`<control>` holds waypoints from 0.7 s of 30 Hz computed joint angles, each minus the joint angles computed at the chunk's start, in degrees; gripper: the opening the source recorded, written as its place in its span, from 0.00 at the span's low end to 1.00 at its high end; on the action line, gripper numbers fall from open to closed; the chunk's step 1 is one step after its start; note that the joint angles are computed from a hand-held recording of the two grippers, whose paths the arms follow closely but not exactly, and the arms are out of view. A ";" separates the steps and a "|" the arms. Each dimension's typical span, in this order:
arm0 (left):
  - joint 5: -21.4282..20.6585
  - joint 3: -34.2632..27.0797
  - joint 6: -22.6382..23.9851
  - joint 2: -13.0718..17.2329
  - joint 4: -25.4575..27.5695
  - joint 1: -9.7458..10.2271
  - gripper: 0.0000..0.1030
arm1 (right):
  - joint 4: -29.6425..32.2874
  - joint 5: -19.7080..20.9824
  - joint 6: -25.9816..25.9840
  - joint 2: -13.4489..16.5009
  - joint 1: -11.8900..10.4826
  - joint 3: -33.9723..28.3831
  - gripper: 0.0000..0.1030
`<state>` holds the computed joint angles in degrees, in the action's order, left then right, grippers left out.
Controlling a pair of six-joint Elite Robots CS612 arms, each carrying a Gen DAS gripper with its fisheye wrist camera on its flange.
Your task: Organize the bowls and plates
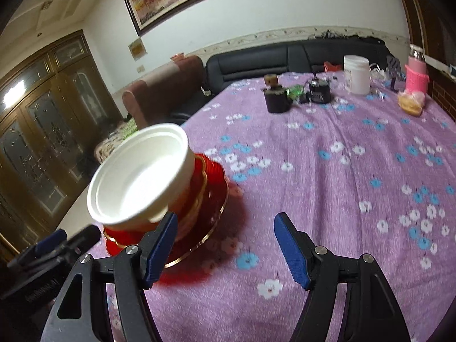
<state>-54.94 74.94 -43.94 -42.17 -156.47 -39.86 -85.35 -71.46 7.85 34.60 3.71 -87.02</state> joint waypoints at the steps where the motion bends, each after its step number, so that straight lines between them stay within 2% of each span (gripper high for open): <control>1: 0.13 0.26 -0.01 -0.13 -0.13 -0.07 0.88 | 0.41 -0.05 -0.11 0.19 0.02 -0.32 0.73; 11: 1.94 0.99 0.65 -0.58 -1.35 -0.94 0.88 | 1.95 -1.38 -3.88 1.33 0.96 -2.57 0.73; 21: 2.31 0.93 0.63 -0.53 -0.75 -1.24 0.88 | 2.30 -1.26 -5.24 2.12 1.44 -4.05 0.75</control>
